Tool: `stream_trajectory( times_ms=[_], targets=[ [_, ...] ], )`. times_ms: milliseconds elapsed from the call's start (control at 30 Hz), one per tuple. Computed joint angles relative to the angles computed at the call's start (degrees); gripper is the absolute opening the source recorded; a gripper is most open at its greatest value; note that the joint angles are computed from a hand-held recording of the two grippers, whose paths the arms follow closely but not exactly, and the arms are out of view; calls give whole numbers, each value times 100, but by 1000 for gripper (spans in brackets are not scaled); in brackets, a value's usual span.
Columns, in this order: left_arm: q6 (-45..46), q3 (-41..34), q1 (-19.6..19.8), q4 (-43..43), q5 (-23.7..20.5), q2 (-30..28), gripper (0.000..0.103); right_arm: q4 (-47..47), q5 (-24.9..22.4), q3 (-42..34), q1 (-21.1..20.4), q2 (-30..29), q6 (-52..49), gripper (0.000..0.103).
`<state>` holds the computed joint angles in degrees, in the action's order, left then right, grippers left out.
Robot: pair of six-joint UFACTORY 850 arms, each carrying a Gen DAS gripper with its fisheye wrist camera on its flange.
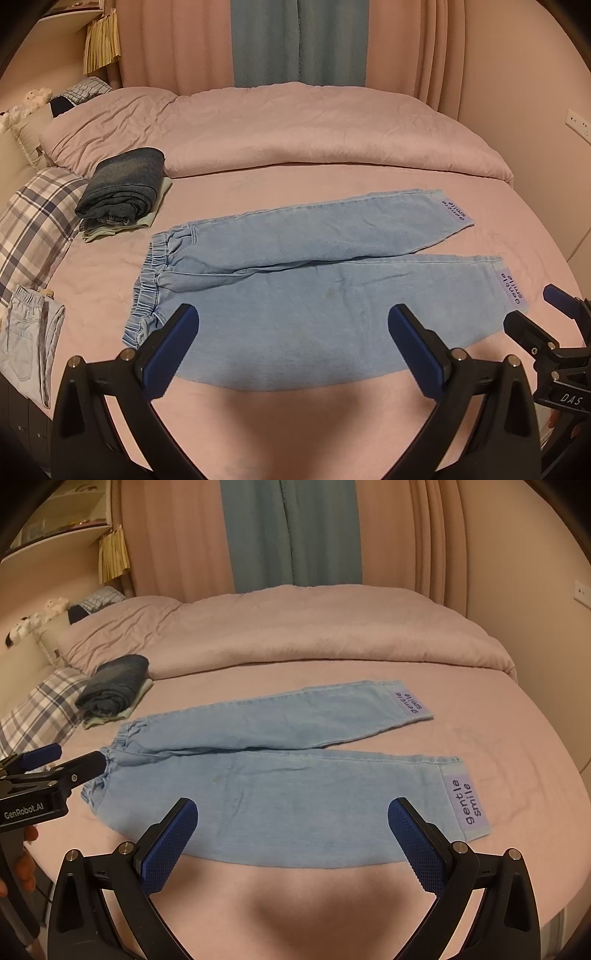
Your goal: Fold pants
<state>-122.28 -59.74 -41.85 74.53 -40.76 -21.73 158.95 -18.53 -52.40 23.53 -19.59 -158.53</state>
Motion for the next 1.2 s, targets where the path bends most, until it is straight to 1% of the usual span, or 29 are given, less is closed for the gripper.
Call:
stream_trajectory(
  times_ms=[533, 1200],
  targets=[
    [90, -20, 21, -58, 137, -45, 103, 46, 41, -23, 9, -28, -27, 102],
    [125, -75, 28, -81, 149, -93, 103, 76, 48, -32, -8, -58, -73, 102]
  ],
)
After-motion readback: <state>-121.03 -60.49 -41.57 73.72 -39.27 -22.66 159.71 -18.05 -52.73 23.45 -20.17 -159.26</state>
